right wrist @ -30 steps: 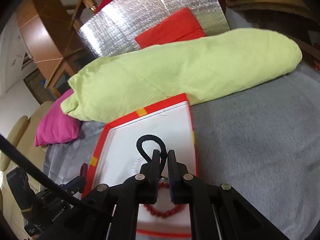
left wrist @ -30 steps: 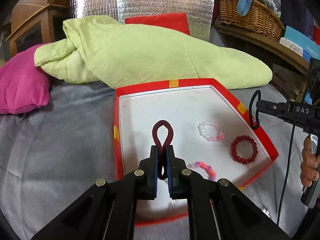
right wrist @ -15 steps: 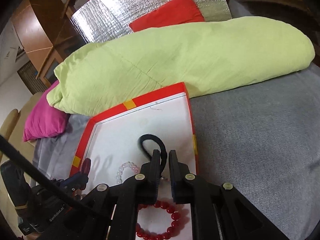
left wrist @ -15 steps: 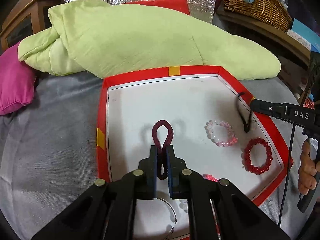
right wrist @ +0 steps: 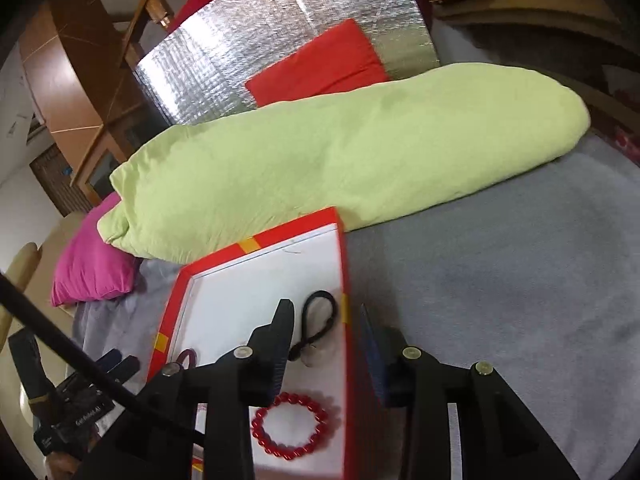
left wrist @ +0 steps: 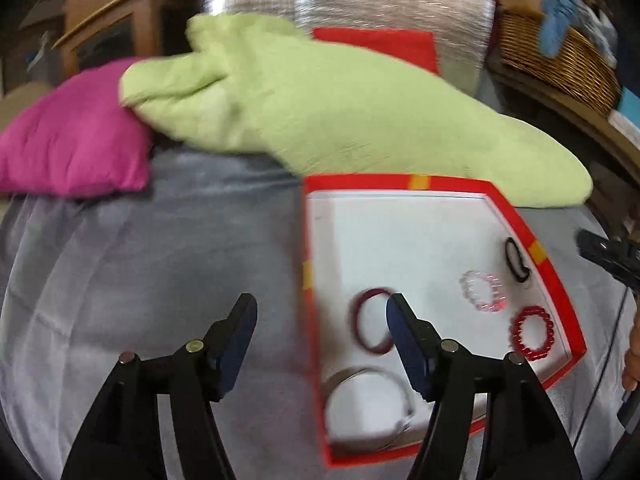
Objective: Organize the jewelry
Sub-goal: 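Withdraw both tools from the box toward the purple and white bracelets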
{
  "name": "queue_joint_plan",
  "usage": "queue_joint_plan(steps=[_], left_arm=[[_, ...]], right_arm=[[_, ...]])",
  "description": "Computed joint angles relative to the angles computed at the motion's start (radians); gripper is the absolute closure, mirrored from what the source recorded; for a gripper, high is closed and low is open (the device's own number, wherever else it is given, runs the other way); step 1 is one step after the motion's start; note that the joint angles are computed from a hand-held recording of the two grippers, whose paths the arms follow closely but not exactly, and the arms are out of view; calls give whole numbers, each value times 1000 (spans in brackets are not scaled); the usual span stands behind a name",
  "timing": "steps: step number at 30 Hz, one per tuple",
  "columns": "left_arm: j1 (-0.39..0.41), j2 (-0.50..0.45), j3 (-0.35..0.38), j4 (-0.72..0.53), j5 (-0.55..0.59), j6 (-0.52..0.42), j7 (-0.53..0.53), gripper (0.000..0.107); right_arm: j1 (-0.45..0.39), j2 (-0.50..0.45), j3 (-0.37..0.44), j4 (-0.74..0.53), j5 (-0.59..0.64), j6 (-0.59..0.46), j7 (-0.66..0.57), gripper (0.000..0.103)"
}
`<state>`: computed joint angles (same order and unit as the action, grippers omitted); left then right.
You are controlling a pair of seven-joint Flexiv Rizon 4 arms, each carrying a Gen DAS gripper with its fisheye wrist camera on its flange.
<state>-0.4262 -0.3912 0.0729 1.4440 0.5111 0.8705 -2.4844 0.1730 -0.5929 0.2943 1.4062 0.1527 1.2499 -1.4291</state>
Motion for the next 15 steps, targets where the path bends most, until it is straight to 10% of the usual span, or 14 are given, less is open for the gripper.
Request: queue_joint_plan(steps=[15], left_arm=[[140, 43, -124, 318, -461, 348, 194, 38]], right_arm=[[-46, -24, 30, -62, 144, -212, -48, 66]])
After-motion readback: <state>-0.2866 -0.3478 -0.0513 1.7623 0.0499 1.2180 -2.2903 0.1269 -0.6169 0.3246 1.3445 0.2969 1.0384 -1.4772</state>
